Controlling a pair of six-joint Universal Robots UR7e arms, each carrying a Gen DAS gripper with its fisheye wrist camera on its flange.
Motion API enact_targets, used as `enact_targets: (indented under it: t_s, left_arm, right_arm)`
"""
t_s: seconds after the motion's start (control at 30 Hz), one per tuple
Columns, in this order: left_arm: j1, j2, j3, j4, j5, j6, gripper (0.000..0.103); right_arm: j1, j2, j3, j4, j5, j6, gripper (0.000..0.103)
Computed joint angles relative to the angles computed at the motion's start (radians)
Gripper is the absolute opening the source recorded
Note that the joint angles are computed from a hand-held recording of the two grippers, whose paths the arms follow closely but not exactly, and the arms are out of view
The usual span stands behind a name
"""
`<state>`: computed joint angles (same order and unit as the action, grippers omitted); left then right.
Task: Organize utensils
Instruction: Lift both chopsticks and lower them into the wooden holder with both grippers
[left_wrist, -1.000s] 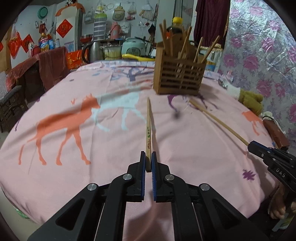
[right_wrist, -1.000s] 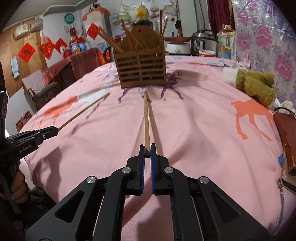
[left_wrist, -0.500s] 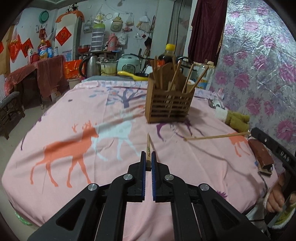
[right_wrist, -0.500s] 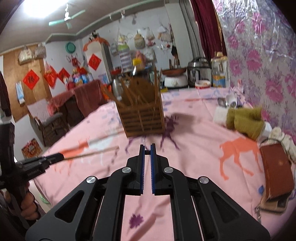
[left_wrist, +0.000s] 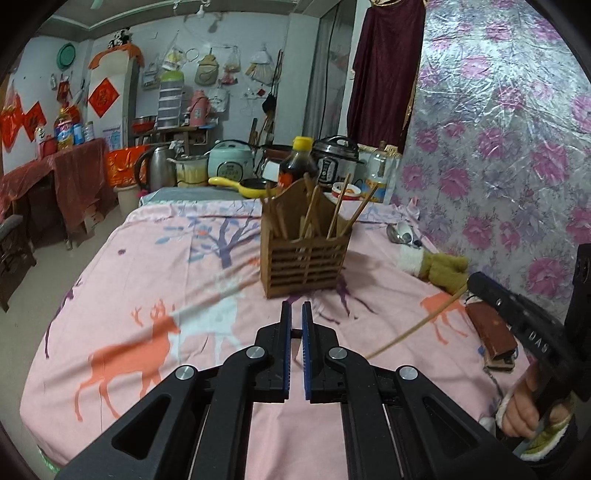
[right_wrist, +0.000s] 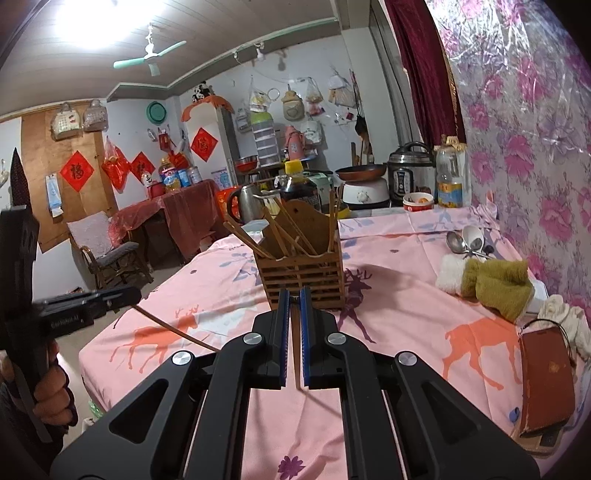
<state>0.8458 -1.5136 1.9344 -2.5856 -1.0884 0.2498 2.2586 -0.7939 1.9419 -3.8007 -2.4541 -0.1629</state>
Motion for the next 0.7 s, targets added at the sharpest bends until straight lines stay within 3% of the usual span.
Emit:
enact_targets:
  t_s: [0.37, 0.57, 0.7]
  left_arm:
    - [-0.001, 0.093, -0.098, 0.033, -0.038, 0.022, 0.006]
    - [0.017, 0.125, -0.119, 0.028, -0.062, 0.023, 0.006]
    - [0.019, 0.128, -0.124, 0.032, -0.068, 0.029, 0.006]
  right_arm:
    - [-0.023, 0.005, -0.055, 0.048, 0.026, -0.04, 0.007]
    - [-0.092, -0.079, 0.066, 0.19, 0.109, 0.163, 0.013]
    - [-0.098, -0.143, 0.161, 0.305, 0.097, 0.218, 0.014]
